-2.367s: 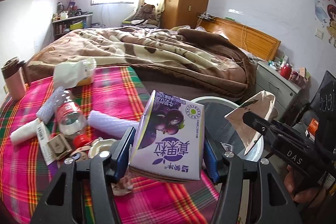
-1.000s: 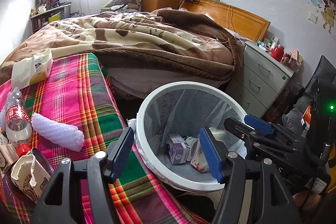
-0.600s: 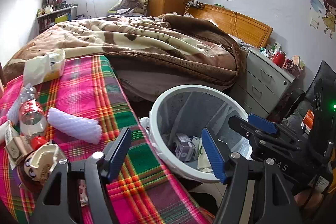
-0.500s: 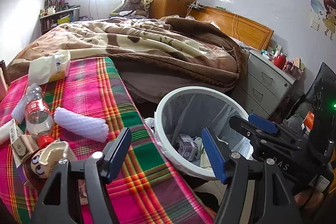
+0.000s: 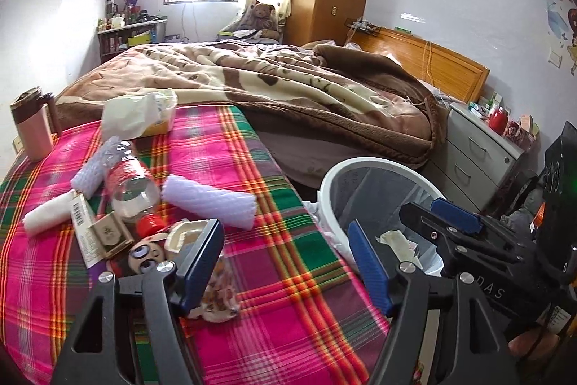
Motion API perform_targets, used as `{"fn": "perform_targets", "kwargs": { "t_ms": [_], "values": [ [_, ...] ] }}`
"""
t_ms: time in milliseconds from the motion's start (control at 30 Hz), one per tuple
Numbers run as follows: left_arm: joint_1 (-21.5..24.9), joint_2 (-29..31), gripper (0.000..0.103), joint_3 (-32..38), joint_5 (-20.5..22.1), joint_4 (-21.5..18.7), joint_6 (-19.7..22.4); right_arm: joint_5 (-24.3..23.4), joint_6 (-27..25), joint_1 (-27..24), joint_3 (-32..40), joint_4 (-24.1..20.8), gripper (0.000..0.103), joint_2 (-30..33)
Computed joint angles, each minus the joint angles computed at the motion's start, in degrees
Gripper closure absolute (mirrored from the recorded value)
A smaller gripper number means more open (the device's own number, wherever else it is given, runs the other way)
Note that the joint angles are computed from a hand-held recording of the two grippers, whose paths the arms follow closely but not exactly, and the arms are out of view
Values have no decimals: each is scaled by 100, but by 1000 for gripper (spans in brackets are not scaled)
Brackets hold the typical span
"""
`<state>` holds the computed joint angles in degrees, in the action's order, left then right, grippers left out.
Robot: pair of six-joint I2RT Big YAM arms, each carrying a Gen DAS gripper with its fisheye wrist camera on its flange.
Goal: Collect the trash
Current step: 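Move both tools back over the trash on the bed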
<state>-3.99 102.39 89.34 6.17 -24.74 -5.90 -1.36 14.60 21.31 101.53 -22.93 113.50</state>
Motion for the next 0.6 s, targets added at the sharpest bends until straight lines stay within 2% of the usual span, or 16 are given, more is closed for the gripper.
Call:
{"fn": "perform_targets", "kwargs": {
  "t_ms": [267, 600],
  "values": [
    [334, -262, 27, -419, -183, 211, -175, -271, -79, 188, 84, 23, 32, 109],
    [719, -426, 25, -792, -349, 307, -455, -654, -306, 398, 313, -143, 30, 313]
  ]
}}
